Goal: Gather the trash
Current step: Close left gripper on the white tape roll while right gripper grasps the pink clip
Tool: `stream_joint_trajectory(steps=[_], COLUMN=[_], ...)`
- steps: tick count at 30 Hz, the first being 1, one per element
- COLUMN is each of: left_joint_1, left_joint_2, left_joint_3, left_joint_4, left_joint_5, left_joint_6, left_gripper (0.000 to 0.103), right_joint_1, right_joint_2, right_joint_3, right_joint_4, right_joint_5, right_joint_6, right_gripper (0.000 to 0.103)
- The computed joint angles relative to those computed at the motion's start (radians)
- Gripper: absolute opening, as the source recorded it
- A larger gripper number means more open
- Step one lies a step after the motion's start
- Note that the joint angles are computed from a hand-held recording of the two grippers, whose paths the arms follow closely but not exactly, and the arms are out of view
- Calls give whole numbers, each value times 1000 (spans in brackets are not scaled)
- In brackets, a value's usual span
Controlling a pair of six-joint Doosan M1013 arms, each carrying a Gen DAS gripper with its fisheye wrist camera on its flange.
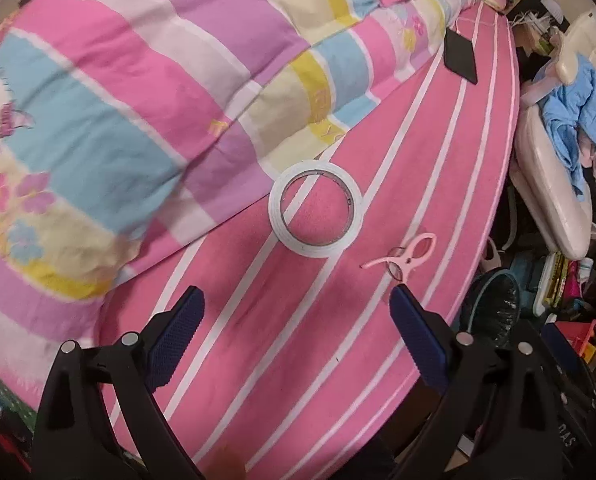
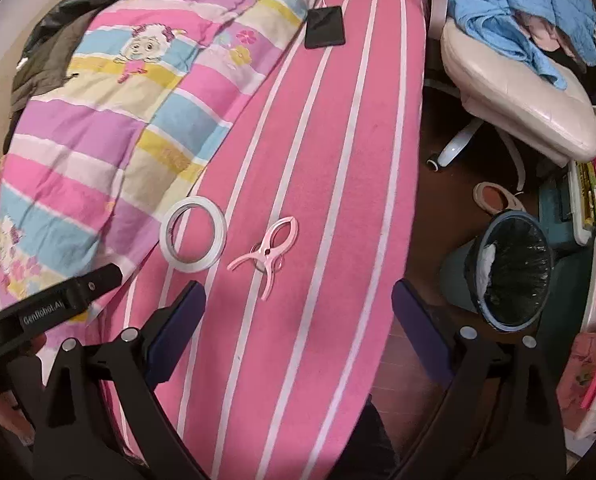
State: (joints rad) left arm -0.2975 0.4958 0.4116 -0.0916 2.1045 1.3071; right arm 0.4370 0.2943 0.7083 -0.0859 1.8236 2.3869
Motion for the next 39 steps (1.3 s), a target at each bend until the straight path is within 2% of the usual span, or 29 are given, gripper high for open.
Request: stream_joint_trajectory(steps=[5, 12, 26, 39], left_joint_1=[3, 2, 16, 17], left_joint_2=[-20, -19, 3, 17], left_joint_3=[102, 172, 241, 277], left_joint_4=[-6, -1, -6, -1], left_joint_5=[-55, -98, -136, -149], left_joint_6=[9, 15, 33, 10], left_gripper=[91, 91, 91, 90], right_joint_1=[-9, -14, -25, -29], right_joint_2=[2, 12, 51, 46], right_joint_3=[63, 114, 163, 226], right_joint_4=[14, 13, 42, 43], right_joint_5=[-49, -84, -125, -137], right_joint_6=[36, 65, 142, 169], right_gripper=[93, 93, 93, 94])
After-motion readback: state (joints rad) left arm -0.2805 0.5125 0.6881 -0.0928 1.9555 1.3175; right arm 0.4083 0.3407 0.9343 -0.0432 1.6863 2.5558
